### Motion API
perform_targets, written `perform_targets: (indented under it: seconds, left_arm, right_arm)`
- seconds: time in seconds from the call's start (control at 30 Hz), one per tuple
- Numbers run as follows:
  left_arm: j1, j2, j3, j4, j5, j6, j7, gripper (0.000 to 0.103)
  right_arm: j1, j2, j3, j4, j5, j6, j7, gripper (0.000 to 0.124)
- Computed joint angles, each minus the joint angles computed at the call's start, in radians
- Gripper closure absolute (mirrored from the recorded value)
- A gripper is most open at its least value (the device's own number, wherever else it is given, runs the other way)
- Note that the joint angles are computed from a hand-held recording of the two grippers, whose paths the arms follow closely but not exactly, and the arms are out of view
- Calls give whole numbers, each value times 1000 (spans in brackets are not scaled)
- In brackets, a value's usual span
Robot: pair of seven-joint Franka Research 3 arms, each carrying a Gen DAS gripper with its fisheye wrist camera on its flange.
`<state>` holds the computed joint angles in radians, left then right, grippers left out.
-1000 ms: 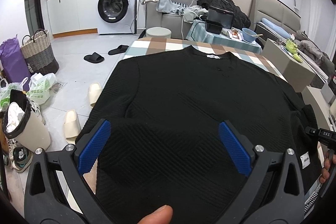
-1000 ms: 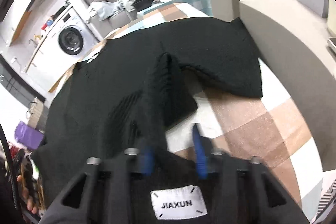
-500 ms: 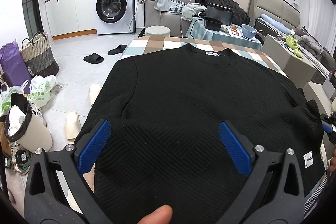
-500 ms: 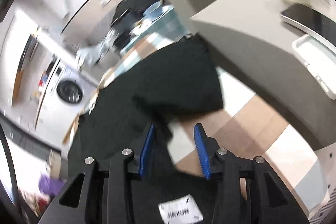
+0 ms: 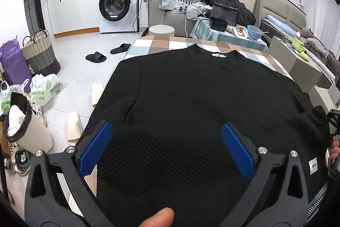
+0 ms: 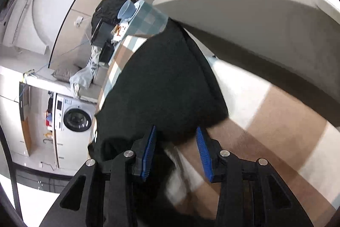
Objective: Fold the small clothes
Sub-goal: 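Fold the held side over toward the sweater's center with the right gripper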
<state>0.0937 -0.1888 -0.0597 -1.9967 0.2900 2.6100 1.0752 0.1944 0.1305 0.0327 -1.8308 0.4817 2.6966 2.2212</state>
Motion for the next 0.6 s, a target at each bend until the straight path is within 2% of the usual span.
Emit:
perform_targets:
  seconds: [0.17,0.3,0.37,0.47,0.53,0.57,0.6]
  left_arm:
    - [6,1,3,-2,2,12,-4,1]
    - [10,3,8,-5,-6,16,-6,1]
    - [14,5,9,-7,-5,23,-10,1]
    - [19,6,13,-11,-9,32,-17,1]
    - [23,7,15,-15,-9,37,-24,1]
    - [26,8,15,-17,-7,37,-27,1]
    - [29,8,16,-18,-5,37,-29,1]
  right_arm:
    - [26,68,-45,97,-199,-28,151,88]
    - [30,105,-57,166,-292,-92,182,114]
    - [48,96,-77,161,-373,-76,231,115]
    - [92,79,-119,163,-556,-4,367,115]
    - [119,75,-142,169,-670,87,458,117]
    - [133,84,-148,193,-732,134,485,117]
    - [123,106,-120,237,-741,154,442,117]
